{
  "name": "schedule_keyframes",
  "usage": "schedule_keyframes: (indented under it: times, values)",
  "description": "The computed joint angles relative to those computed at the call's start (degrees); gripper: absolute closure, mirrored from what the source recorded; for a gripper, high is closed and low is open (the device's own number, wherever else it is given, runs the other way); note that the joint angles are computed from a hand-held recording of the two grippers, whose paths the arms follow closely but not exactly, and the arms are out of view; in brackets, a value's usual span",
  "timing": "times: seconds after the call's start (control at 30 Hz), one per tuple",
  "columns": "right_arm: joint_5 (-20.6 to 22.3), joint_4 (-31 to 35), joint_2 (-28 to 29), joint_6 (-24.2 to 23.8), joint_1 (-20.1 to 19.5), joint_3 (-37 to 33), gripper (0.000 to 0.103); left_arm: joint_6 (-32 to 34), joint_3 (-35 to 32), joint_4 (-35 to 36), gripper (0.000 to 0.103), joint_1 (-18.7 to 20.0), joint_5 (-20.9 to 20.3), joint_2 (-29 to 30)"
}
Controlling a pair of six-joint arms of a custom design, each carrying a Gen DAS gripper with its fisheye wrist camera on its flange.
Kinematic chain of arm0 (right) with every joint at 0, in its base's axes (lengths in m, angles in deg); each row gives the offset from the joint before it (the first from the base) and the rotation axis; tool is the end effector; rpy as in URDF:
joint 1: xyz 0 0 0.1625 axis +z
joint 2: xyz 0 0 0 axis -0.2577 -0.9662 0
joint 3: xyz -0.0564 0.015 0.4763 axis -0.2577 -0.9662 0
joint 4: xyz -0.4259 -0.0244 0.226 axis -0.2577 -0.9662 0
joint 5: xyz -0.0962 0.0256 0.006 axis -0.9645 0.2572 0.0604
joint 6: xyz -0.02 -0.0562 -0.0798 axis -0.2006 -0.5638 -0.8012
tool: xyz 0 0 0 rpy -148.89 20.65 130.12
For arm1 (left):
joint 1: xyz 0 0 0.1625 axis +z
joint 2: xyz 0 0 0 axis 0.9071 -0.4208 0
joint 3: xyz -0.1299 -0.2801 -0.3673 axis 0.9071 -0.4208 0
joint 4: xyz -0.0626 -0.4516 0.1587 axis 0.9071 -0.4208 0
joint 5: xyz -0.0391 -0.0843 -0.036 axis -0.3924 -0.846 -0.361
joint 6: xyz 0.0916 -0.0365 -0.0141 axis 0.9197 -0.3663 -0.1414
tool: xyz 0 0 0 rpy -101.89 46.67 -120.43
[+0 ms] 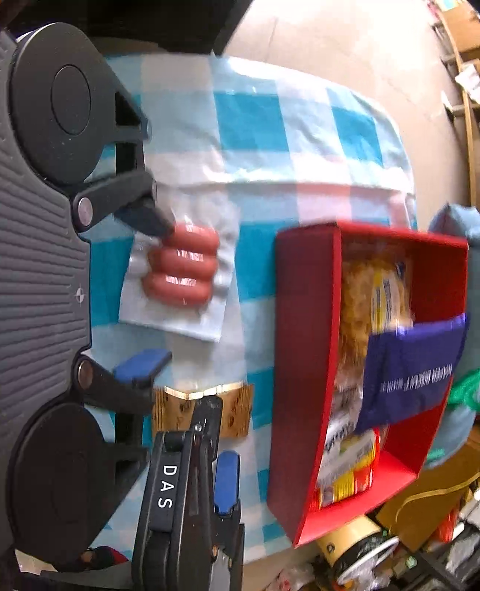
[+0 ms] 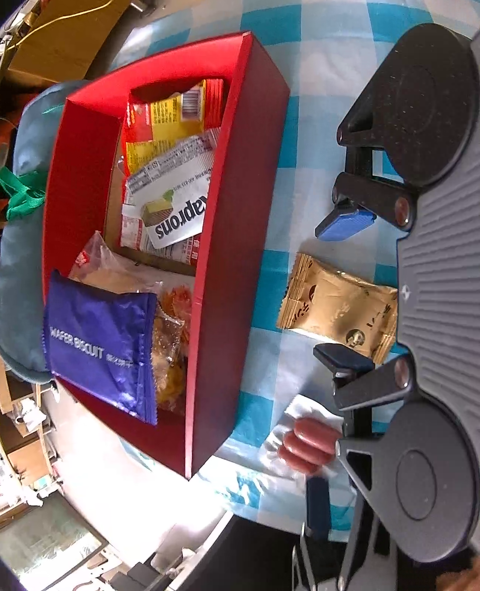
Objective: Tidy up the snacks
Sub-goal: 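Grasp the gold pouch with the right tool while the left tool lowers onto the sausage pack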
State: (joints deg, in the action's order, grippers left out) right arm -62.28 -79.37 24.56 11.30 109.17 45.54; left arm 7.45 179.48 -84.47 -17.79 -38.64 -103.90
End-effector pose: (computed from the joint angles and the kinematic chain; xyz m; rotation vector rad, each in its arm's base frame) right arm 0.1431 -0.7099 0.2017 0.8655 -2.5046 0.1146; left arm -0.2771 -0.5967 0.0749 -0.1956 2.4410 -0.5577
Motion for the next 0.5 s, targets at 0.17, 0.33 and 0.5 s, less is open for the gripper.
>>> schedule_keyframes:
  times: [0.17, 0.33, 0.5]
  values:
    - [-0.4, -2.0, 0.9, -1.8, 0.6, 0.7, 0.03, -1.2, 3.2, -4.6, 0.014, -0.2, -0.1, -3.6]
    - [-3.1, -14.0, 1.5, -14.0, 1.5, 5.8, 0.041, -4.8, 3.4, -4.1, 0.013, 0.9, 0.6, -4.1]
    - [-1.8, -13.1, -0.4, -15.1, 0.8, 6.5, 0.07, -4.0, 2.3, -2.4, 0.012, 1.7, -1.3, -3.2]
